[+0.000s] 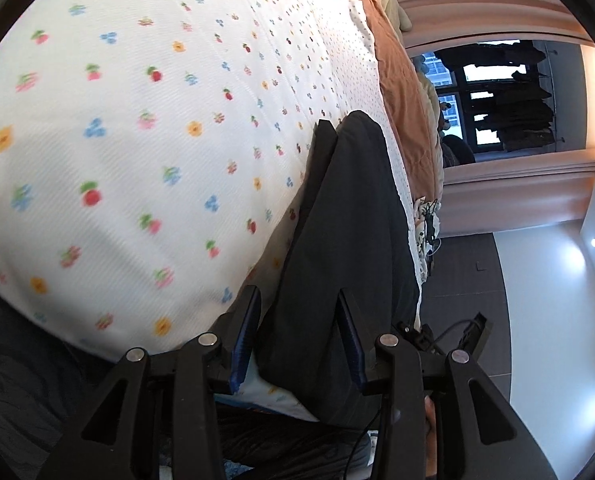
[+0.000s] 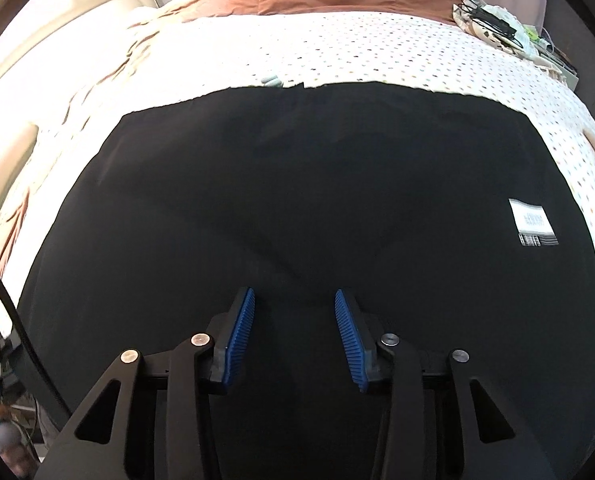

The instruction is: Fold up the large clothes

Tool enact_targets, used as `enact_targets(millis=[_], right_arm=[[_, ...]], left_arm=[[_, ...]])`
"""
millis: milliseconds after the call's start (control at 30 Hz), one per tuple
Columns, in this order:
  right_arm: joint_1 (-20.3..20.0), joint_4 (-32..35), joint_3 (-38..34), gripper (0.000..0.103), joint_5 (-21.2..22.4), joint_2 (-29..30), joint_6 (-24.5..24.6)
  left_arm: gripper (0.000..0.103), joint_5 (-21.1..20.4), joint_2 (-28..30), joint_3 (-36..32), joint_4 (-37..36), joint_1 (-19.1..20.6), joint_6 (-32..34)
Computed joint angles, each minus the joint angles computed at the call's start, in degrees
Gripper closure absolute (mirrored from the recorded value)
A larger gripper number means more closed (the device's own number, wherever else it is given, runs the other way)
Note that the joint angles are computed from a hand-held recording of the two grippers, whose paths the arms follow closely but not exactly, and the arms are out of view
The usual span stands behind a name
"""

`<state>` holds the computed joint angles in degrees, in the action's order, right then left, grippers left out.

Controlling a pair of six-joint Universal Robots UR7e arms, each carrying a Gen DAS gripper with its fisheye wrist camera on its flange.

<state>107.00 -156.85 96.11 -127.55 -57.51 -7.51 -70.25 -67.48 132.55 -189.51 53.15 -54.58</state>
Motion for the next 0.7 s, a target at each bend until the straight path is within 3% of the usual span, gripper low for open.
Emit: enact_targets(millis=[433, 700], right_arm=[[-1.8, 6.4, -14.4, 0.065, -0.7, 8.7, 0.6], [-2.2, 6.1, -19.4, 0.065, -2.7, 13.3, -1.2]], left_arm=[[0.063, -0.3, 2.5, -2.9, -0.1, 0.6, 0.6], [0.063, 1.7, 2.5, -1.7, -0.6, -0.7, 0.4]])
